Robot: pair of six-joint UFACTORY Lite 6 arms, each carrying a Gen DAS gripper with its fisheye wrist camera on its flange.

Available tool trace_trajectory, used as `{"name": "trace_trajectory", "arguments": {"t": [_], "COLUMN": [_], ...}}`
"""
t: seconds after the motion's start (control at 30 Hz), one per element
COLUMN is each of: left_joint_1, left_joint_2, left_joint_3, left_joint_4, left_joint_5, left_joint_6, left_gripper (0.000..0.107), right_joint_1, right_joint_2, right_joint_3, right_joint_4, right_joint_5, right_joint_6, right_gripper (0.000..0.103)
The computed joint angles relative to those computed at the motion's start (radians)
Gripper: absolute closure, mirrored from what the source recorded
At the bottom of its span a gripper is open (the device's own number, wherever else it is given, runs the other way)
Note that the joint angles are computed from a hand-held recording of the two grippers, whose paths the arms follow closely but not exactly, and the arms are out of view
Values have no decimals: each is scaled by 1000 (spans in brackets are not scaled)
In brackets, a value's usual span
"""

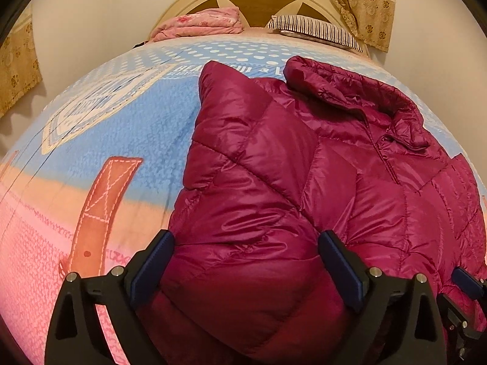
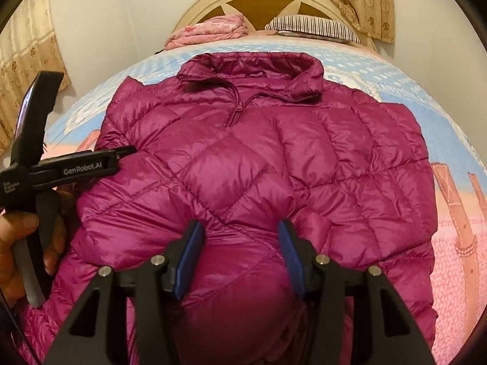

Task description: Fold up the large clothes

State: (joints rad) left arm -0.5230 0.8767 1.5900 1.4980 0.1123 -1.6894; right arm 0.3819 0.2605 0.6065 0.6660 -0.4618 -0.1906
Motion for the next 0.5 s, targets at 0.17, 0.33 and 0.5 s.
{"name": "trace_trajectory", "arguments": {"t": [0.17,0.33,0.5], "left_joint_1": [-9,-10,-4], "left_joint_2": [7,31,46], "left_joint_3": [4,42,65], "left_joint_4": [-30,-238,-374], "left_joint_5": [23,32,29], "left_joint_6": [34,245,379], "left_gripper": [10,8,7], "right_joint_1": [18,39,58], "right_joint_2": [13,30,46], "right_joint_3": [11,27,46], "right_joint_4": [64,147,221], "right_joint_5": [-11,-22,-32], "right_joint_6": [-58,-136,-205], "right_gripper": [48,48,48]}}
